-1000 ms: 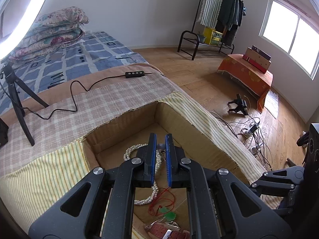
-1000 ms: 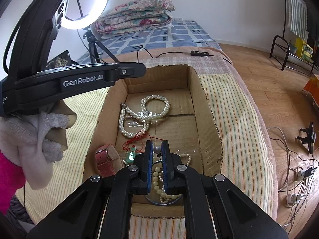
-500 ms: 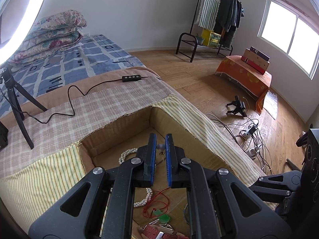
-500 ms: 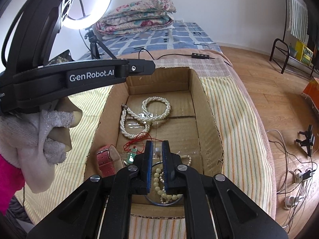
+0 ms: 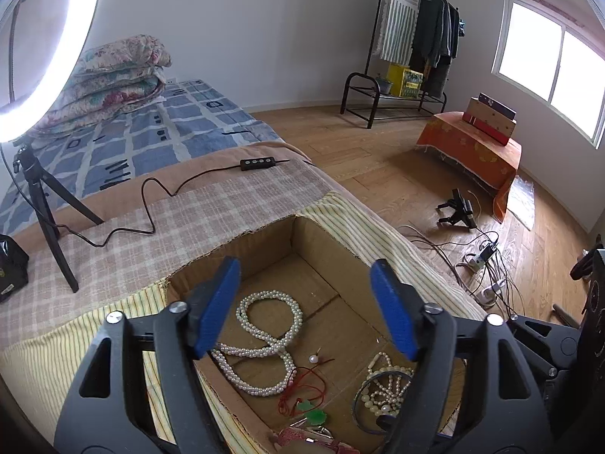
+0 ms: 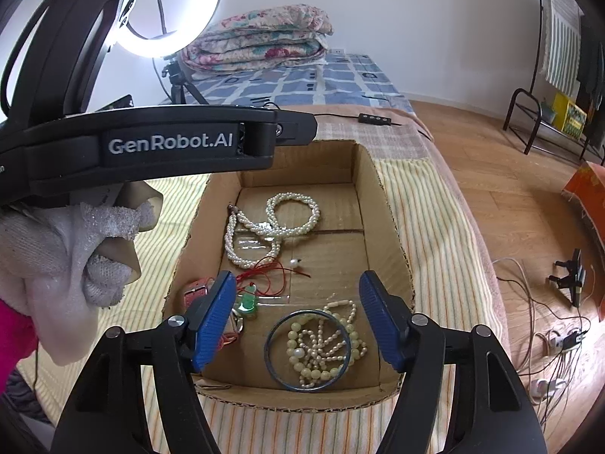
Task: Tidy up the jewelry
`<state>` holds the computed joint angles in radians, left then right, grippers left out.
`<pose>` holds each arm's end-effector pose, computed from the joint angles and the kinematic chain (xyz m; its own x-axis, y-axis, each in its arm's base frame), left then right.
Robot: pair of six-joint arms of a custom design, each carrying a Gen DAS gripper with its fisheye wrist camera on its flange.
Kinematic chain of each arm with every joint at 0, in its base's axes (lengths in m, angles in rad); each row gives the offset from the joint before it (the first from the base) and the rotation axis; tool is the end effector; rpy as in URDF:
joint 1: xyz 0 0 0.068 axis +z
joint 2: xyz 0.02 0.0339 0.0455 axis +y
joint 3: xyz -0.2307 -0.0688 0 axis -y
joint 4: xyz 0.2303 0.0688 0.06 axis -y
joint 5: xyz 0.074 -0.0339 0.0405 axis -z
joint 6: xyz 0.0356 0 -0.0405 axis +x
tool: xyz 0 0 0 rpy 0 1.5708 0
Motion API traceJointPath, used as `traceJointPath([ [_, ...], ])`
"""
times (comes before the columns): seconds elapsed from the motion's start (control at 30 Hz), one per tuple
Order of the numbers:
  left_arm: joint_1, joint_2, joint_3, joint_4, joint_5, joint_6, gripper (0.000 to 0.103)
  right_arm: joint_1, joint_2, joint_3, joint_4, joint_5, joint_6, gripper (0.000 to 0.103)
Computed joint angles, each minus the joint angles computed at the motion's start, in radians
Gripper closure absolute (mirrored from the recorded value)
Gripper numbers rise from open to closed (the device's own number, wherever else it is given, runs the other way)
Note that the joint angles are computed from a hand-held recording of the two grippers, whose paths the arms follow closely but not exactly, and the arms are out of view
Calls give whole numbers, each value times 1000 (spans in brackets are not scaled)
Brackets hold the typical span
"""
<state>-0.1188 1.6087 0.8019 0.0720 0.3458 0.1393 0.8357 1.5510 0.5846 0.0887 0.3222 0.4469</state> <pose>0.3075 -0.0489 0.1472 -0.6091 0.2043 -0.7663 0.4502 0.8846 -0.1220 0.1858 0.1887 0.1058 -0.7107 -0.1748 -0.6814 -0.2892 0.9556 0.0565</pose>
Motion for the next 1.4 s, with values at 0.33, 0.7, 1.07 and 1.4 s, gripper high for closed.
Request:
traceJointPath([
  [0.33, -15, -75, -35, -34, -52, 28, 18, 48, -26, 25, -87, 108, 45, 27],
  [0.7, 49, -251, -78, -138, -15, 55, 18, 154, -109, 57, -247, 236, 136, 25],
  [1.07, 208, -541, -118, -351, 102, 140, 17, 319, -175, 149, -473, 420, 274, 24],
  [1.4, 504, -787, -110, -619, 325, 310, 8, 486, -136, 284, -721, 575, 452, 24],
])
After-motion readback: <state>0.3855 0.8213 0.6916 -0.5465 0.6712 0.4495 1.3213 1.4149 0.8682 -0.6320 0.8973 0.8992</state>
